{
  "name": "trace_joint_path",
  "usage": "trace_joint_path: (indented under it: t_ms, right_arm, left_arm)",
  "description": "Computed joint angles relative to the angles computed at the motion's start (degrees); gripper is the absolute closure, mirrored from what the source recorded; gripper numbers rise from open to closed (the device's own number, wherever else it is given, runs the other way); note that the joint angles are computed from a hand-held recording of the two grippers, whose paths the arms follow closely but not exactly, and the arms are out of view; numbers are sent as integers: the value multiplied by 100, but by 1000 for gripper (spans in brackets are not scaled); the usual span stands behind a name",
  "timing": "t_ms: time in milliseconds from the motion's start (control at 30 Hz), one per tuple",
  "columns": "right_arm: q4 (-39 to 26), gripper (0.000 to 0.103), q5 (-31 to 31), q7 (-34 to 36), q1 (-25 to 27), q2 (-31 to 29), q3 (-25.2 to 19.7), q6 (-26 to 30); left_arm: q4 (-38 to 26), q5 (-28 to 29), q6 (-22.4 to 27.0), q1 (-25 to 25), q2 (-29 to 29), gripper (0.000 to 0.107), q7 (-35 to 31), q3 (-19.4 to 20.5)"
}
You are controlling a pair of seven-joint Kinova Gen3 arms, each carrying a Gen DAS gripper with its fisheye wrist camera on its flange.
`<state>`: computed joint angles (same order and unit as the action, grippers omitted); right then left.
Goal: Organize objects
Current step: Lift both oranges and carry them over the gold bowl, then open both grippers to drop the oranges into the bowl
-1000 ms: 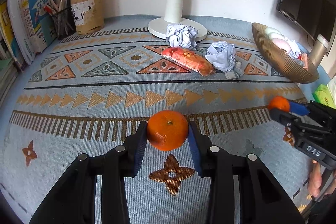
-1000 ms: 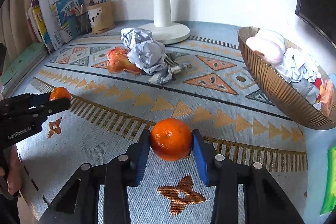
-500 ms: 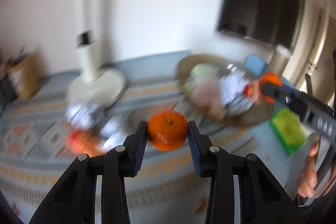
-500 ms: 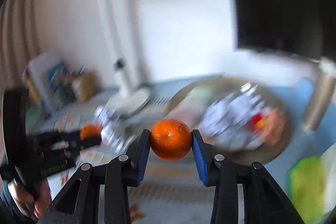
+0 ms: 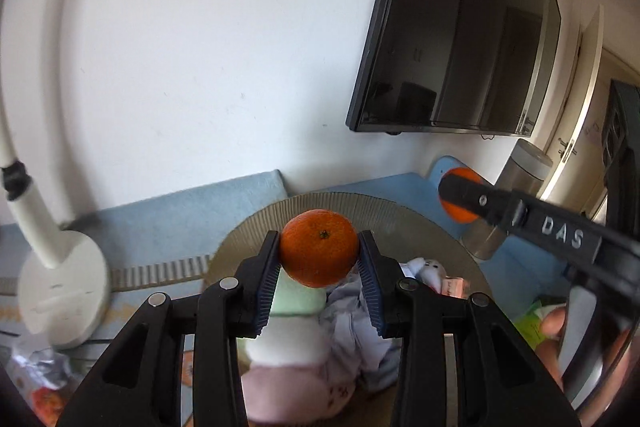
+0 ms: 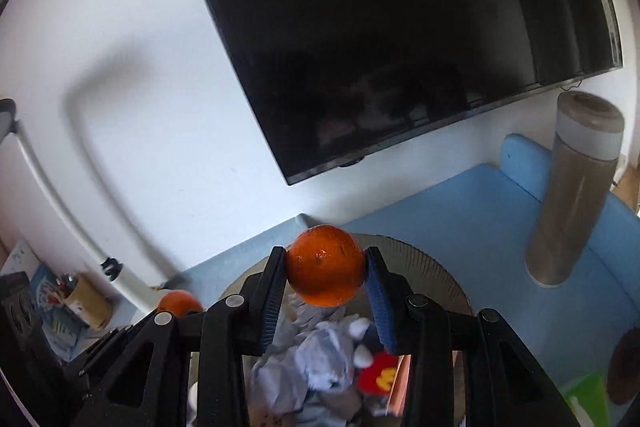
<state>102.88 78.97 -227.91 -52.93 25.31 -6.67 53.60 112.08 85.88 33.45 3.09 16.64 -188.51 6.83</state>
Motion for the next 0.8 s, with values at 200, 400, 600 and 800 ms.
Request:
trace_joint_path:
  t_ms: [200, 400, 600, 800]
  right_arm:
    - [67, 65, -23, -89, 230, 59, 68, -421]
    - [391, 39, 439, -724, 368, -7, -73, -451]
    - [32, 30, 121, -447, -273, 370, 129, 803]
    - [27, 30, 385, -380, -481, 272, -48, 1081]
  left_arm:
    - [-163, -378, -157, 88, 241, 72, 136, 150]
    - [-49, -42, 227, -244, 246, 22, -201, 299]
    - [-1, 136, 748, -334, 86, 22, 22, -54]
    - [449, 137, 1217, -795, -603, 22, -105, -447]
